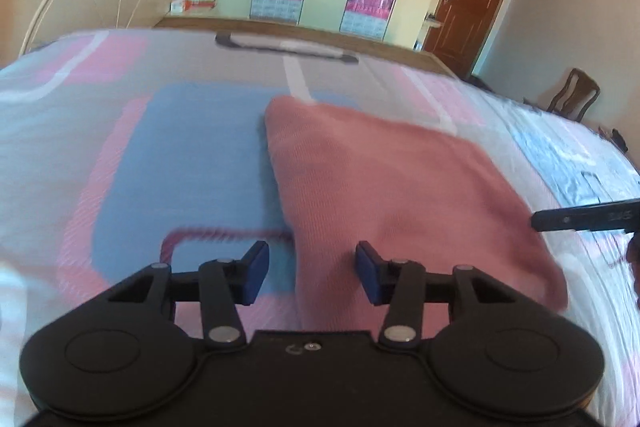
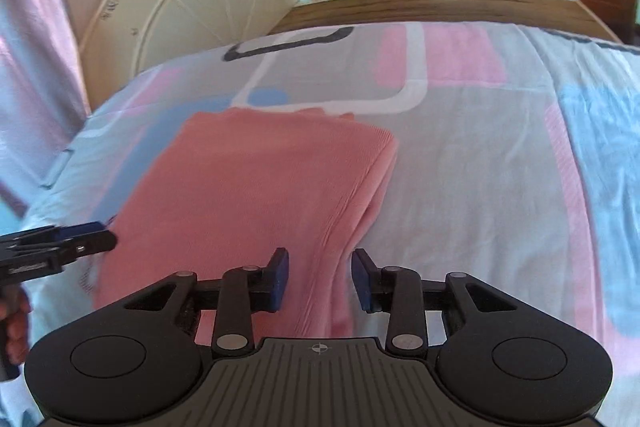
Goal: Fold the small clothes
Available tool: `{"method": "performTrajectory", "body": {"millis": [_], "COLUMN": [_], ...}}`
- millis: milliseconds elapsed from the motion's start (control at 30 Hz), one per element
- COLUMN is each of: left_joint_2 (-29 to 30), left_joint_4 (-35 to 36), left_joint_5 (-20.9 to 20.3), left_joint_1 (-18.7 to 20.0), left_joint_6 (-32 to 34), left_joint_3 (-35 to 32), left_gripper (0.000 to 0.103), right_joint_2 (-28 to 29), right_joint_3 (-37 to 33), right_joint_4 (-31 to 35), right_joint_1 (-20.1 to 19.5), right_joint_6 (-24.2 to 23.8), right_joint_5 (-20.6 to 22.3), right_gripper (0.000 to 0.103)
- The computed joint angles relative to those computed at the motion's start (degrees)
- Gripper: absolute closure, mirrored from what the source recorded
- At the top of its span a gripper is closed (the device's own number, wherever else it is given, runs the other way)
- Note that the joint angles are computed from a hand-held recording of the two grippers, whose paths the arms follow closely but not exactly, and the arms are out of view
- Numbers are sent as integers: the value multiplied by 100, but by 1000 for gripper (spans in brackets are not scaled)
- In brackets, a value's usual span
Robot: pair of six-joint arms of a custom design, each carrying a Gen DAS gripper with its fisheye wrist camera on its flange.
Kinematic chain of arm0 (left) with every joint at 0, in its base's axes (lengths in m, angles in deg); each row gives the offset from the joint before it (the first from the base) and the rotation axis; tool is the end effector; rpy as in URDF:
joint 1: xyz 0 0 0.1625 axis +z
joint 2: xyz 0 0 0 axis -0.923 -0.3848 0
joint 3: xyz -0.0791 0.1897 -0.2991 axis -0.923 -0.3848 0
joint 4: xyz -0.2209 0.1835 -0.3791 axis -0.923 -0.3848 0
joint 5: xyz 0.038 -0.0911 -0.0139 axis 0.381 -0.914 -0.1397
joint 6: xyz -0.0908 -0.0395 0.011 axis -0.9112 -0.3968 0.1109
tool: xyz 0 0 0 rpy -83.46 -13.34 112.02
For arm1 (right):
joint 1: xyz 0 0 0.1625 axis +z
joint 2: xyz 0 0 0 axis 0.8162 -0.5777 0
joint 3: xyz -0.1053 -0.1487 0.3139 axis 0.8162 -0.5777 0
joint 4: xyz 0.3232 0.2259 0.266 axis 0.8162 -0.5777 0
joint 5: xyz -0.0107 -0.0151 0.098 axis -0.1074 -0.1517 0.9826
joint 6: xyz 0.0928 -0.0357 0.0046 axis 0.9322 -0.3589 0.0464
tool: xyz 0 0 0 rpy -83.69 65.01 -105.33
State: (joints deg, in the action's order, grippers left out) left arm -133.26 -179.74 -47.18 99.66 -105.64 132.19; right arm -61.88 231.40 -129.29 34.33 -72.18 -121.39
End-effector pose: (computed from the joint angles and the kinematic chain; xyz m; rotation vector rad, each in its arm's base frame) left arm -0.2769 -0.4026 0.0789 0.7725 2.5418 -0.7121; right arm 0.0983 -0.3614 0.2660 0.2382 -2.6134 0.8552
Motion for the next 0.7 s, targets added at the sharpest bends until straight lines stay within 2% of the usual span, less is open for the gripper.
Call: {"method": "performTrajectory", "body": {"millis": [133, 200, 233, 267, 300, 367, 433, 500, 533, 567, 633, 700], "left_joint_2": [-353, -371, -344, -327, -327, -386, -470, -542, -583, -654, -806, -826], "left_joint_4": [62, 174, 156, -1, -140, -113, 8, 144, 344, 511, 598, 487], "left_joint_5": [-361, -521, -562, -529, -536, -517, -529, -541, -392, -122, 219, 173], "left_joint_1": [-57, -34, -17, -21, -13, -36, -48, -76, -131, -263, -546, -709], "left_joint_6": [-283, -500, -581, -666, -673, -602, -513, -397, -464, -546, -517, -489], "left_joint_3": [371, 470, 517, 599, 647, 664, 687, 718, 682, 690, 757, 751], "left_gripper": [59, 64, 67, 68, 75, 88, 88, 83, 71, 65, 69, 71], "right_joint_2": [-996, -1223, -1250, -1248, -1245, -1239, -1438, -1469, -1447, -1475, -1647, -1562], "right_joint_3": [420, 561, 620, 650, 651, 685, 713, 742, 737, 717, 769, 774], "right_joint_4": [709, 895, 895, 916, 985, 990, 1194, 1265, 1261, 1256, 996, 642], "right_joint_1": [-74, -168, -206, -222, -237, -162, -111, -140, -172, -150, 22, 418], "right_joint_6": [125, 248, 271, 311, 349, 320, 243, 128, 47, 16, -71, -337], "right_joint_5": [156, 252, 278, 290, 306, 138, 47, -152, -141, -120, -117, -319], "right_gripper": [68, 68, 71, 81, 92, 97, 98, 98, 98, 98, 97, 98]}}
